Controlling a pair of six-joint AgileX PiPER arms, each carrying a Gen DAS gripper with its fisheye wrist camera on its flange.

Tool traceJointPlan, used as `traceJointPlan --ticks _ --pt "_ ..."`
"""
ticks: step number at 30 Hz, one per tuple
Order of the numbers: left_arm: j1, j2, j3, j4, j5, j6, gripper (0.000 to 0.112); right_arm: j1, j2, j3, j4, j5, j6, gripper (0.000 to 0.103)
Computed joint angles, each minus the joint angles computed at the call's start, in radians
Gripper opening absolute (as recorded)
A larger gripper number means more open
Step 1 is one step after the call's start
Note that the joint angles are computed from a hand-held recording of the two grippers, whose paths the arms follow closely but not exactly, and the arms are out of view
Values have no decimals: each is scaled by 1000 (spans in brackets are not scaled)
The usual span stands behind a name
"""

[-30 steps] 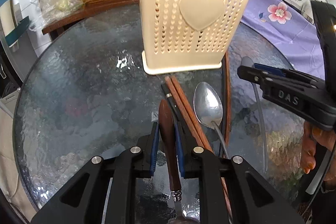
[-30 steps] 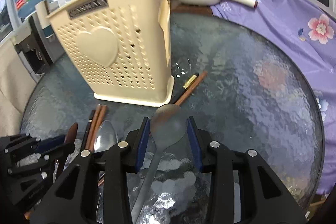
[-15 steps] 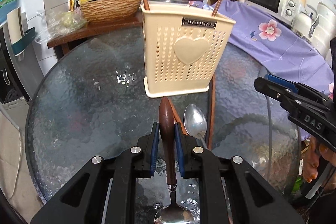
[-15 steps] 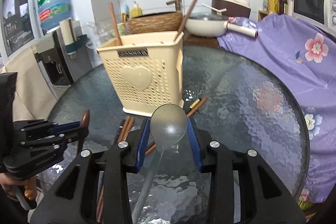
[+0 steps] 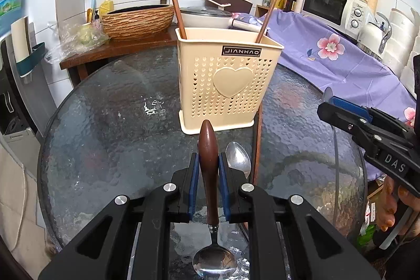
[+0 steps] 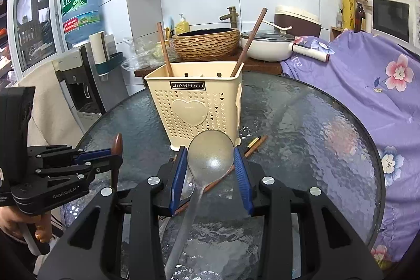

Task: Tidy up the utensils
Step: 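Lift the wooden-handled spoon with left gripper while right lifts the metal spoon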

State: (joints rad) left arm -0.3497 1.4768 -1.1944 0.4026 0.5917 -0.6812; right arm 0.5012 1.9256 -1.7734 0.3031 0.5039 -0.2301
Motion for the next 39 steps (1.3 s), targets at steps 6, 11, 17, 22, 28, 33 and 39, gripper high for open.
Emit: traceJointPlan --ticks 6,11,17,22,28,33,39 --pt "-4 -4 -1 5 4 -4 15 -7 12 5 5 -10 14 37" --pt "-5 -3 -1 6 5 -5 15 -7 18 9 2 -14 23 37" --pt "-4 -3 -1 -1 7 1 15 -5 48 -16 -15 1 43 37" --pt "0 4 -5 -11 6 9 15 -6 117 -80 -76 53 105 37" --pt "5 2 -3 -13 3 11 15 -15 129 -85 -80 47 115 37" --pt "12 -9 -3 -27 -1 24 15 -8 102 -62 -89 28 111 37" --pt "7 -18 -3 -22 1 20 15 -3 56 -25 -76 7 90 37"
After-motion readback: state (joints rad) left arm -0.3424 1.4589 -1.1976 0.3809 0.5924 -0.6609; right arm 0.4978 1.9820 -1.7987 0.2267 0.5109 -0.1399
